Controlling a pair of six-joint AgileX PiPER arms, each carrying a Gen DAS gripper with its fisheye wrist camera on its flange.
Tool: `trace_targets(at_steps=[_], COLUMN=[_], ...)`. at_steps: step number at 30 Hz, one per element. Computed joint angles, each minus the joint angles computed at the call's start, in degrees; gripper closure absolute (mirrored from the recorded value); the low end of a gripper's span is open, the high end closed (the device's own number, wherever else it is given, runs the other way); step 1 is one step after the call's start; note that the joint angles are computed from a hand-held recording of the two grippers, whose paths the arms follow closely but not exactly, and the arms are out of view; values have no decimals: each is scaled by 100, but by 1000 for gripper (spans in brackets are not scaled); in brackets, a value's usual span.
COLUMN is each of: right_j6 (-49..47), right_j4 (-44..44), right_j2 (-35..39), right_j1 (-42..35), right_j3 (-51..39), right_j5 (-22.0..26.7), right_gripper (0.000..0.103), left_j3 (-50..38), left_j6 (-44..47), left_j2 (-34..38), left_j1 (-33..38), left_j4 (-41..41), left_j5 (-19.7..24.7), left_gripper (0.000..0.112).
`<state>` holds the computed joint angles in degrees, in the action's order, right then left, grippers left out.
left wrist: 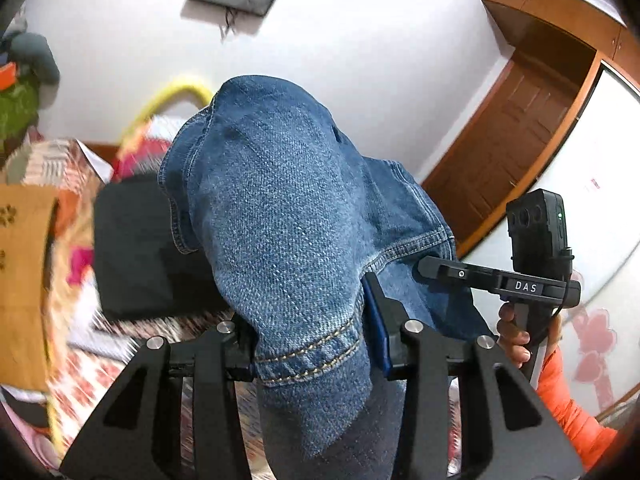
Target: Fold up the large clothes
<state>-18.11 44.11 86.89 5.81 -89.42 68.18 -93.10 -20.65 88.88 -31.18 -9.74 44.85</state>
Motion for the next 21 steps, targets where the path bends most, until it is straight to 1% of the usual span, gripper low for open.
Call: trace_targets(at_steps=[1, 3, 4, 6, 7, 9, 10, 12, 14, 15, 16, 17, 18, 19, 20, 21], right_j6=[39, 171, 221, 322, 325, 369, 390, 624, 998, 1169, 1395, 1591, 1617, 1548, 1284, 979], right_j4=[8, -4, -41, -184, -228, -372, -388, -582, -934, -1135, -1461, -1765, -1839, -1768, -1566, -1342], right_j2=[202, 604, 809, 1283, 1337, 1793, 1902, 2521, 3156, 3495, 3811, 4028, 4173, 4188, 4069, 3953], right_j1=[104, 311, 437, 700, 764, 1009, 1063, 1236, 1340, 1388, 1468, 1527, 1524, 1490, 1415, 1329], right_j3=[-203, -616, -810, -1240, -1258, -1500, -1509, -1813, -2264, -2514, -2706, -2754, -2680, -2570, -2231, -1999], right_j5=[-87, -275, -392, -701, -816, -1262, -1391, -1648, -1619, -1551, -1525, -1550, -1596, -1684, -1926, -2011], right_gripper=[76, 76, 76, 76, 76, 76, 76, 76, 76, 76, 75, 73, 69, 65, 63, 62], left_j3=[-226, -538, -598, -741, -851, -991, -1067, -1126, -1380, -1652, -1843, -2022, -2035, -1819, -1460, -1212], left_j6=[182, 458, 633, 1017, 1156, 1384, 1443, 1560, 1593, 1537, 1358, 1224, 1319, 1541, 1847, 2104], left_j2=[91, 271, 351, 654, 800, 1180, 1423, 1891, 2581, 3041, 3333, 3749, 3935, 3950, 3855, 3765], left_j1=[198, 494, 665, 1050, 1196, 1524, 1674, 1902, 2140, 2246, 2254, 2309, 2352, 2404, 2473, 2542], left_j4=[-58, -121, -206, -418, -476, -616, -669, -813, -967, -987, -882, -735, -804, -986, -1342, -1717], left_j5=[142, 270, 254, 104, 84, -107, -212, -454, -482, -313, -167, -55, -108, -293, -651, -824], left_gripper=[71, 71, 71, 71, 71, 70, 70, 69, 67, 67, 67, 63, 58, 46, 40, 39])
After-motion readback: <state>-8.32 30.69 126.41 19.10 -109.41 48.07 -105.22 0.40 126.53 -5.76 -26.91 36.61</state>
